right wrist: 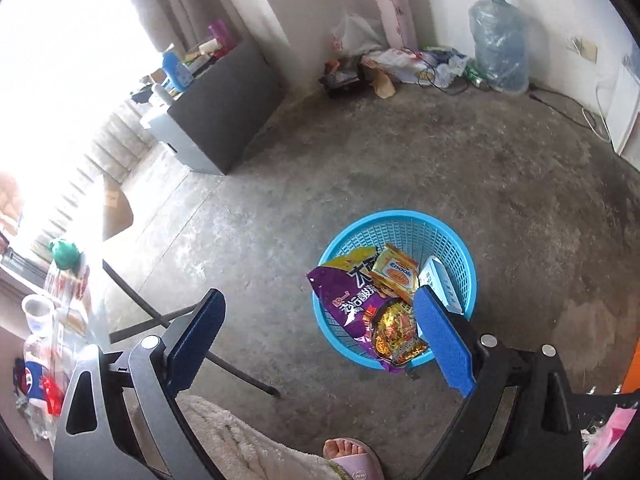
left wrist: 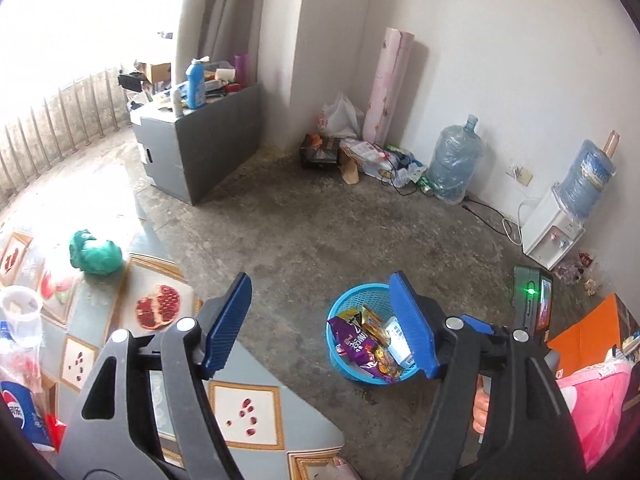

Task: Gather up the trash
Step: 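Move both tools back toward the table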

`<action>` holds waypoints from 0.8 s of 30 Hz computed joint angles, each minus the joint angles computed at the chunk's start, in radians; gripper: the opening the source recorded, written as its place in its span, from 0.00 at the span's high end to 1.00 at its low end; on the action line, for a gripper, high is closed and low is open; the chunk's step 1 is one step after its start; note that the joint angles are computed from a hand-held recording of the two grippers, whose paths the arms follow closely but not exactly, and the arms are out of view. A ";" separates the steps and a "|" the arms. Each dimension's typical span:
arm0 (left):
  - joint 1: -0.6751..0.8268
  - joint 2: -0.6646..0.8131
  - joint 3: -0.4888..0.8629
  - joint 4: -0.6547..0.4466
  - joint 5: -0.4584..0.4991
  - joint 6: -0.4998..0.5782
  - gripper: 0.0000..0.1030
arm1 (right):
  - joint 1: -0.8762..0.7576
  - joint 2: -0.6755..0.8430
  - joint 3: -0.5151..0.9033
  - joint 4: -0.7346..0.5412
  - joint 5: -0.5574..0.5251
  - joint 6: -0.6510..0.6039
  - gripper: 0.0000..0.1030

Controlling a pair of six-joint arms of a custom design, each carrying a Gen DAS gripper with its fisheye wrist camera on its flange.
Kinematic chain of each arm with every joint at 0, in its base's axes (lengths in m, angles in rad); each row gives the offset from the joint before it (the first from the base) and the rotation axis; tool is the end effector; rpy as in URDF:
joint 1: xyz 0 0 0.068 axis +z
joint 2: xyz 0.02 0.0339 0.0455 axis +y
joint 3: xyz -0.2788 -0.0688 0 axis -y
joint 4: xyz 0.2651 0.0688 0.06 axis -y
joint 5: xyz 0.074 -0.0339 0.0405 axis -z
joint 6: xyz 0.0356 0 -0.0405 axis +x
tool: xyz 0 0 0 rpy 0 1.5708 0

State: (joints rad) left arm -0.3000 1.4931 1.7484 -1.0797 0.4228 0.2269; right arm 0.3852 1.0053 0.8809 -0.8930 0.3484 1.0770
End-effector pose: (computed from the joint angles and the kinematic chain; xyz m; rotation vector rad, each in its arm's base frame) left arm 0.2938 -0.1062 0.4383 0.8058 2.2263 -0.5397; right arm 0.1877 0.0630 0.2841 0.9653 2.3099 0.1465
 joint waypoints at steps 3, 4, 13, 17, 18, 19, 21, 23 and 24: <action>0.086 -0.032 0.019 -0.033 0.035 0.011 0.34 | 0.097 0.062 0.113 -0.078 0.072 0.034 0.10; 0.117 -0.042 0.026 -0.043 0.050 0.018 0.34 | 0.132 0.091 0.157 -0.115 0.100 0.056 0.10; 0.399 -0.083 0.087 -0.133 0.169 0.108 0.33 | 0.370 0.344 0.509 -0.426 0.342 0.175 0.06; 0.554 -0.077 0.122 -0.185 0.230 0.183 0.33 | 0.454 0.445 0.637 -0.530 0.448 0.192 0.06; 0.593 -0.071 0.133 -0.197 0.247 0.203 0.33 | 0.474 0.477 0.681 -0.582 0.480 0.214 0.06; 0.637 -0.064 0.148 -0.212 0.266 0.221 0.33 | 0.493 0.501 0.715 -0.617 0.509 0.226 0.06; 0.710 -0.053 0.172 -0.223 0.288 0.240 0.33 | 0.528 0.510 0.750 -0.621 0.548 0.212 0.06; 0.808 -0.032 0.211 -0.242 0.316 0.268 0.33 | 0.557 0.462 0.727 -0.520 0.569 0.143 0.06; 0.864 -0.018 0.235 -0.252 0.332 0.279 0.33 | 0.574 0.427 0.698 -0.445 0.577 0.104 0.06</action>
